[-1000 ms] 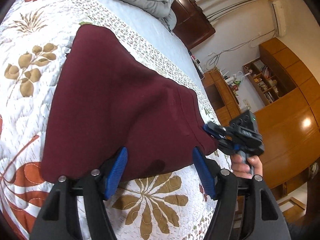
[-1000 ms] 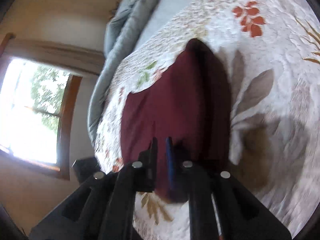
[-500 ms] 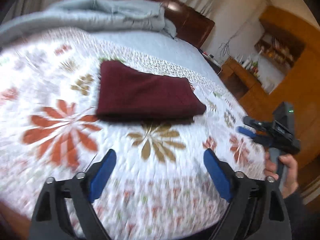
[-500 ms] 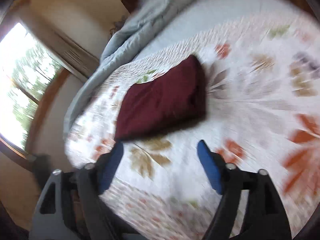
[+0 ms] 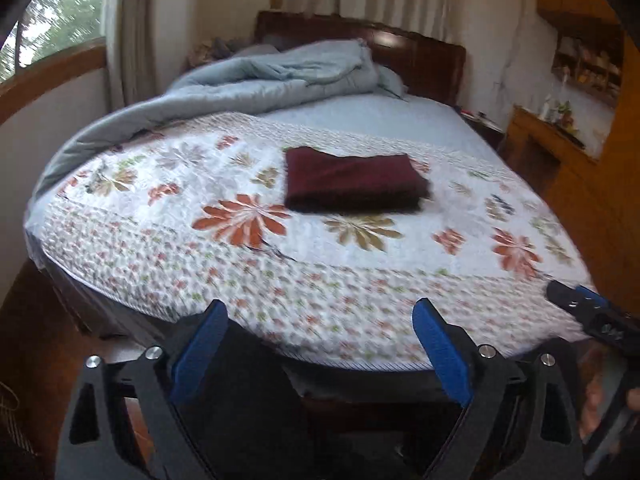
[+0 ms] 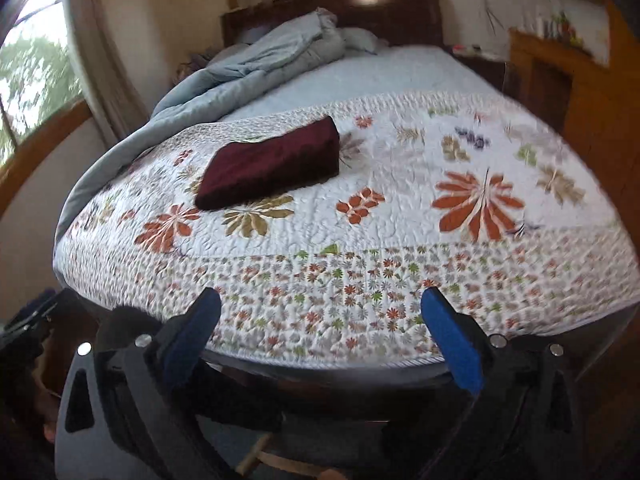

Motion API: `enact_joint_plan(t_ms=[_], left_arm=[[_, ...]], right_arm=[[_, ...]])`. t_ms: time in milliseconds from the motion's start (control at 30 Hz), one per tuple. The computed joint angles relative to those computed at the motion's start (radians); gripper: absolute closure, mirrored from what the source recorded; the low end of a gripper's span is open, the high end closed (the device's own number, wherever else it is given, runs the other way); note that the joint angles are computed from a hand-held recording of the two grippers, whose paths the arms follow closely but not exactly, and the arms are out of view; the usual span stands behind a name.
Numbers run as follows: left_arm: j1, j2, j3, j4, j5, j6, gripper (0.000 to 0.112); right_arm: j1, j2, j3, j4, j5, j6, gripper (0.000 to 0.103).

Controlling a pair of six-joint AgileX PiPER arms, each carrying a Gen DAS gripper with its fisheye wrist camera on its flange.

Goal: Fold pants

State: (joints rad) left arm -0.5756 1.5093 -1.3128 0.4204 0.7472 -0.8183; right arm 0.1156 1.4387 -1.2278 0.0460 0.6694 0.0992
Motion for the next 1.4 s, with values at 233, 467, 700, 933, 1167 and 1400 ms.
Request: enact_joint_plan(t_ms=[233, 467, 700, 933, 1167, 1400], left_arm=[[-0.093, -0.118, -0.095, 0.089, 0.148, -0.066, 0.018], [-0.204, -0.106, -0.19, 0.189, 0.286, -0.117, 0.017], [-0.208, -0.059, -0.175, 0.183, 0.278, -0.138, 0.017], [-0.148, 0.025, -0.219, 0.103, 0.245, -0.056, 0.017], [-0.092, 0.063, -0.23, -0.008, 0.185, 0.017, 0.017], [-0.076, 0.073, -0.232, -0.001, 0.206, 0.007, 0.017]], right_arm=[[0.121, -0.11, -0.138, -0.121, 0.185, 0.068, 0.003], [0.252, -0.142, -0.226, -0.269, 0.304, 0.203, 0.003], [0.26, -0.118, -0.203, -0.322, 0.295, 0.242, 0.003], [0.217, -0.071, -0.197, -0.305, 0.255, 0.225, 0.003], [0.213, -0.051, -0.195, -0.332, 0.223, 0.233, 0.003], [0.218, -0.043, -0.192, -0.335, 0.226, 0.232, 0.003]])
